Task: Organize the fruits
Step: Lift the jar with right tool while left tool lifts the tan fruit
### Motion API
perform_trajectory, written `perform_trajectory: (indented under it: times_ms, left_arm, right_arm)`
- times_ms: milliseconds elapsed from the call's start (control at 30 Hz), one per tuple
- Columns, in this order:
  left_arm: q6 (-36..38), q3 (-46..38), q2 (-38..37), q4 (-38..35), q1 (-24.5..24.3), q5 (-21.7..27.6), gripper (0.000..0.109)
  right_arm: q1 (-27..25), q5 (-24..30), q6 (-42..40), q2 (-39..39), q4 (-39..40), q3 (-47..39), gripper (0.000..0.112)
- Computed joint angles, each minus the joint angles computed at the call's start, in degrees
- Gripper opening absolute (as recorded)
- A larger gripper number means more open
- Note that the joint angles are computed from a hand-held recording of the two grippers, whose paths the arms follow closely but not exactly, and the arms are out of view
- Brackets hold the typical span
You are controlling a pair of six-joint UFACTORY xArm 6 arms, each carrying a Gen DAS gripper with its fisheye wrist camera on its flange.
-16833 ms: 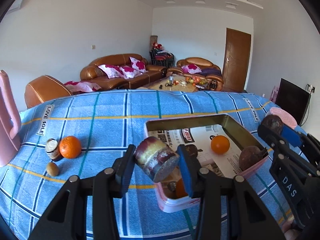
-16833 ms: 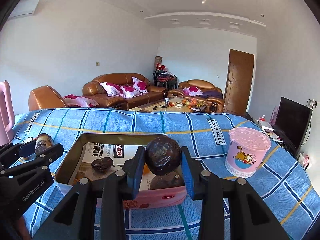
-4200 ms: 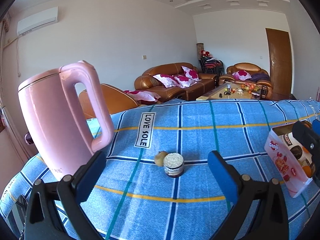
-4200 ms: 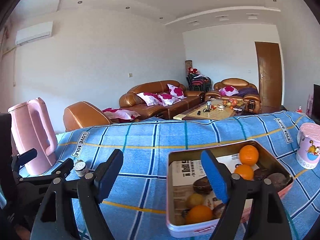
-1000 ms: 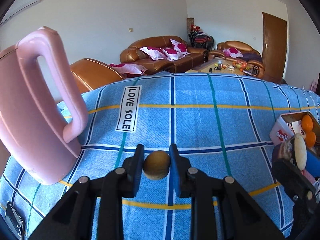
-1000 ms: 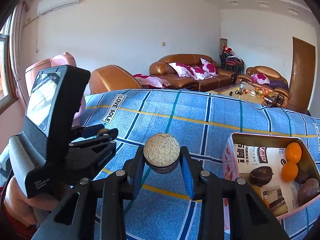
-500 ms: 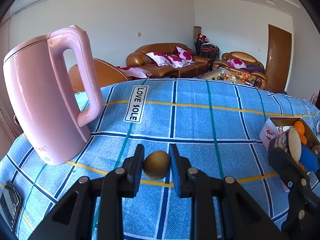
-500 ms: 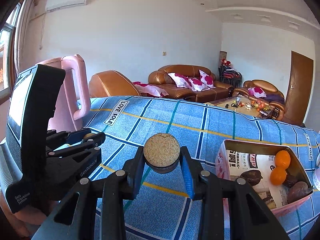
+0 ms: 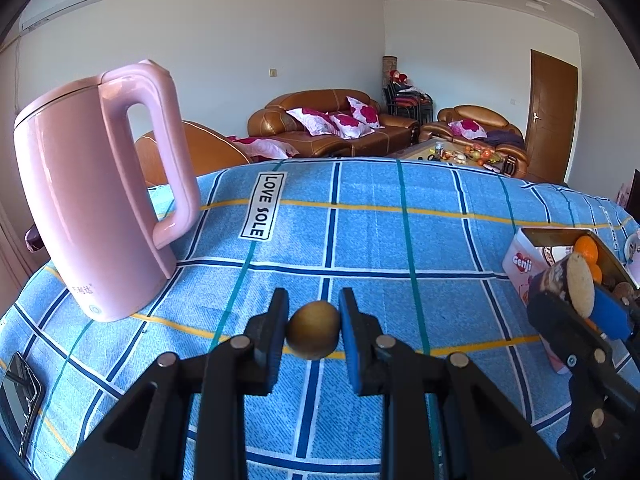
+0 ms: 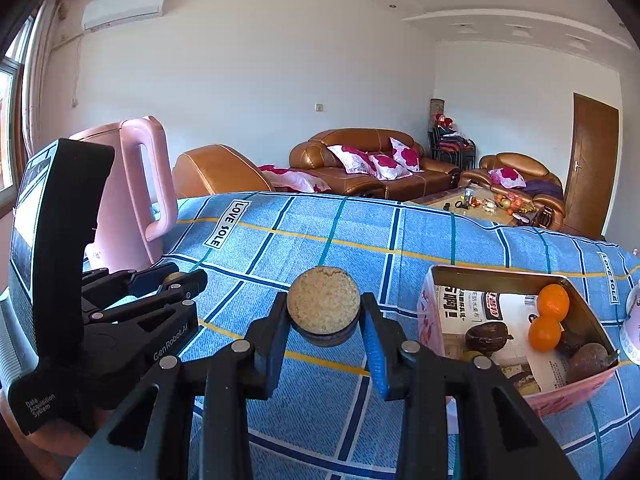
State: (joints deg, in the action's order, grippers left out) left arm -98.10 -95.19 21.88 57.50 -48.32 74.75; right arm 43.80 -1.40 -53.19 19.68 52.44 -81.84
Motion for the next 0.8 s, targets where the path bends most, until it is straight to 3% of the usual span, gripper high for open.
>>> perform_trajectory:
  times_ms: [400, 800]
  left_arm:
    - [2.2, -1.8, 1.3, 0.2, 0.0, -0.2, 0.027]
    - [5.0, -4.3, 3.2, 0.8, -0.2, 0.4, 0.027]
  right_arm:
    - [-0.3, 0.3, 2.4, 0.1, -2.0, 0.2, 0.037]
    - [0.7, -1.3, -6.7, 0.1, 6.3, -0.8, 0.037]
